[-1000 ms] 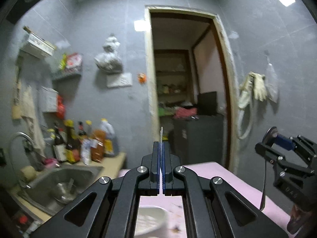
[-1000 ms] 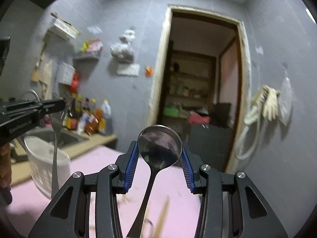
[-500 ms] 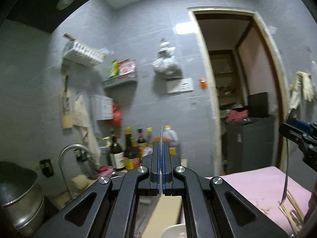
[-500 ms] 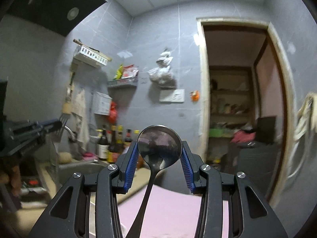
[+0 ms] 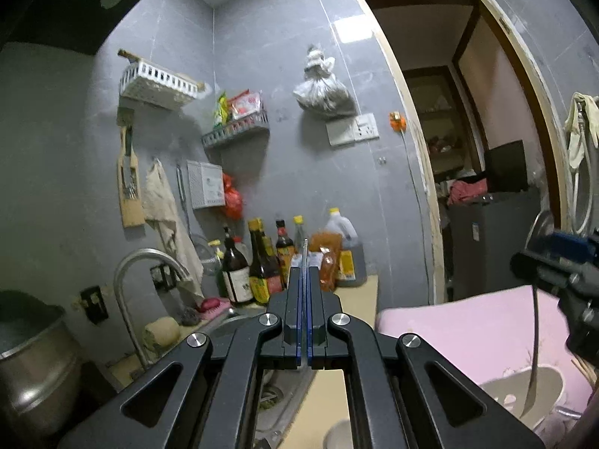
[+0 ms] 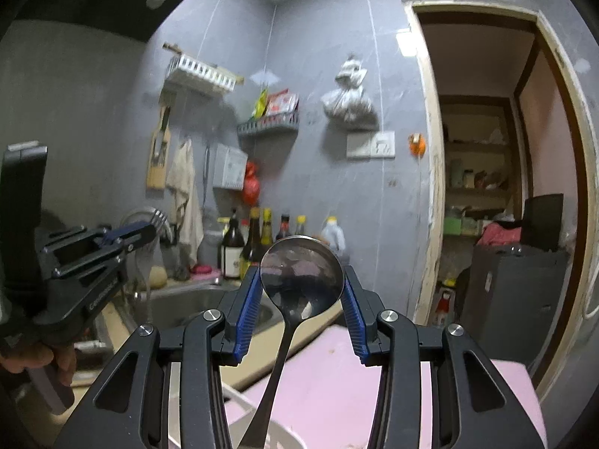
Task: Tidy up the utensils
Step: 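Open the left tool over the white basket while the right tool drops the spoon in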
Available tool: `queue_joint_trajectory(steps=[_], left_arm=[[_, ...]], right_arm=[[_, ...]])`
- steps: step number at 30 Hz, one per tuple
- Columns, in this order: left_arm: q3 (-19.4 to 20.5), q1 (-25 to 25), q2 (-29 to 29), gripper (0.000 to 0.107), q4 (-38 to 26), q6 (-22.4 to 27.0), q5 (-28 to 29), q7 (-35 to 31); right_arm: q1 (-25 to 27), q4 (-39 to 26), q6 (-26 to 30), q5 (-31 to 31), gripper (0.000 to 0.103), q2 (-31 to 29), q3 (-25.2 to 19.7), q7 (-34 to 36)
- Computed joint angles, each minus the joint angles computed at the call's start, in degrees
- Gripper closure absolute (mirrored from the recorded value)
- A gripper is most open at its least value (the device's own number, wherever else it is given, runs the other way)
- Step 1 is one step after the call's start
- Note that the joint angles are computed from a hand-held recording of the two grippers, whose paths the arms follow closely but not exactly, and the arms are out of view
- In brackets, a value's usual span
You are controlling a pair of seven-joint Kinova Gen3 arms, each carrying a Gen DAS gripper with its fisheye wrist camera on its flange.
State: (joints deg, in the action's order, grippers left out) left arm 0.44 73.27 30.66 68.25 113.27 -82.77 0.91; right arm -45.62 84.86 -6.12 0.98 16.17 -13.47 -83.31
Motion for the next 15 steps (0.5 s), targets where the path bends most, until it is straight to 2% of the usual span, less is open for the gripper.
queue_joint_trajectory(steps=[1, 5, 11, 12, 15], left_arm=[[0.2, -0.2, -0.1, 0.107, 0.2, -0.4, 0.5, 0.4], [1.7, -1.1, -1.3, 0.107, 1.2, -2.7, 3.3, 2.1], [5.3, -2.7, -6.3, 0.106, 4.3, -10.0, 8.1, 8.4], [5.2, -2.5, -6.8, 0.106, 4.7, -11.0, 8.4, 9.3], [8.0, -3.9, -9.6, 0.104, 7.5, -15.4, 8.8, 13.0]], right_arm=[[-0.9, 0.2, 0.5, -0.4, 0.064, 0.1, 1.0, 0.4], [0.0, 0.2, 3.1, -0.1, 0.063, 0.7, 0.1, 0.2], [4.8, -0.4, 7.8, 0.8, 0.063, 1.3, -5.4, -0.2], [6.0, -0.6, 8.6, 0.7, 0.063, 1.3, -6.8, 0.0], [9.2, -0.4, 9.8, -0.1, 0.063, 1.3, -10.5, 1.1]])
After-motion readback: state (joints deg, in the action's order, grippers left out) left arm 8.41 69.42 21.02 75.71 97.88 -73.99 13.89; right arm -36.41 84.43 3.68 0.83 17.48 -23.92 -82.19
